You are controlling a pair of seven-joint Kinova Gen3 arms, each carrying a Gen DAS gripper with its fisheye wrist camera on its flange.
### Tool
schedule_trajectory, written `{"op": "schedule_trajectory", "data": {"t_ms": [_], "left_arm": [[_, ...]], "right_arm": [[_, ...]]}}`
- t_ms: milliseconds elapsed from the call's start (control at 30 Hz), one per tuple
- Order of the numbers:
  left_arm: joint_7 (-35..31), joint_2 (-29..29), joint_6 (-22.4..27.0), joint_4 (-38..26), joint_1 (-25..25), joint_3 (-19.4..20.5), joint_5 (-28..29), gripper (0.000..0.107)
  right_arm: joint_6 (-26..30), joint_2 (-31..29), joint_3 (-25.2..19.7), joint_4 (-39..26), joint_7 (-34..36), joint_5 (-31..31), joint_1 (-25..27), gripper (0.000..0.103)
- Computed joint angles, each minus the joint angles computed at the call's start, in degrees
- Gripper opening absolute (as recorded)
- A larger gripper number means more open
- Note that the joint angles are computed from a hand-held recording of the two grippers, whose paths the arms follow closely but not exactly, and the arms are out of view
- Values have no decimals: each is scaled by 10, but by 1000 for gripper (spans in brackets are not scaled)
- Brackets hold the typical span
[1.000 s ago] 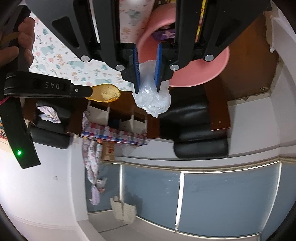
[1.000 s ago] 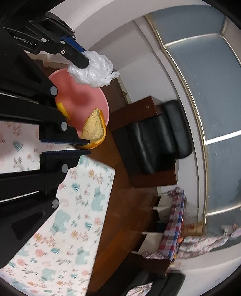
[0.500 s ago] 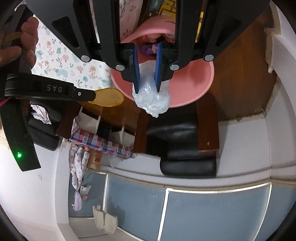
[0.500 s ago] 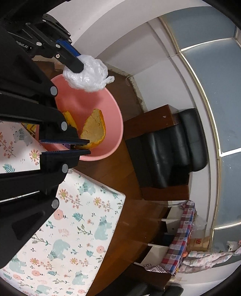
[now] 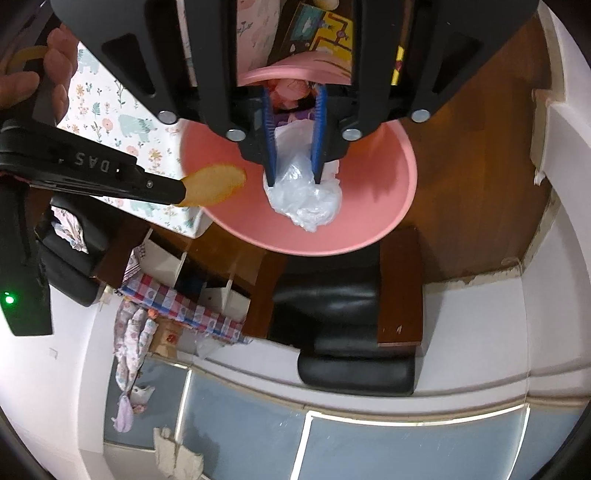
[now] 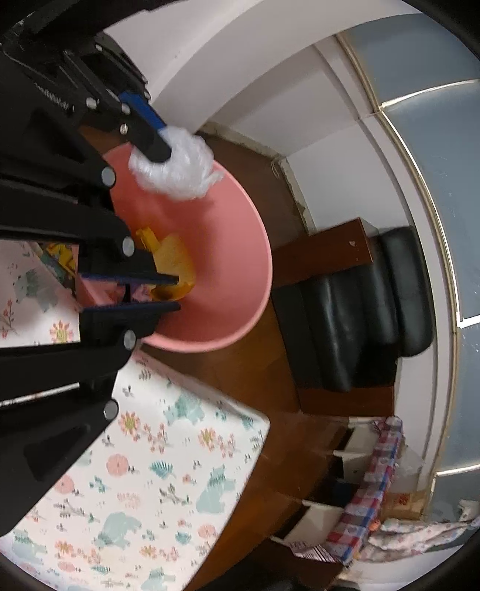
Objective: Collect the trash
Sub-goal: 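Open both tools to drop the bag and peel into the pink bucket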
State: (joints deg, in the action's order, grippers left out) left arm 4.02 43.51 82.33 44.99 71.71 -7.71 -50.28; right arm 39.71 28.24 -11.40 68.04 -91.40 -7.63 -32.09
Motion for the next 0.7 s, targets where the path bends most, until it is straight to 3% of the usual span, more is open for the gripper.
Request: {"op": "schedule_trajectory", "data": {"t_ms": [33, 100, 333, 500, 700], "left_arm": [[6, -4, -2, 9, -1, 1, 4, 31], [12, -8, -3, 15, -5, 3, 8, 34], [17, -12, -6, 24, -5, 8, 2, 35], [-14, 4, 10, -14, -6, 9, 6, 35], [-74, 43, 53, -109, 0, -5, 22, 35]], "right_arm": [[-1, 1, -2, 1, 2, -2, 2, 23], [-7, -1, -6, 6, 8, -7, 6, 29], [-34, -22, -14, 37, 26, -20, 17, 34], [-75, -56, -29, 87, 55, -38, 36, 42], [-119, -97, -48, 152, 88, -76, 66, 52]]}}
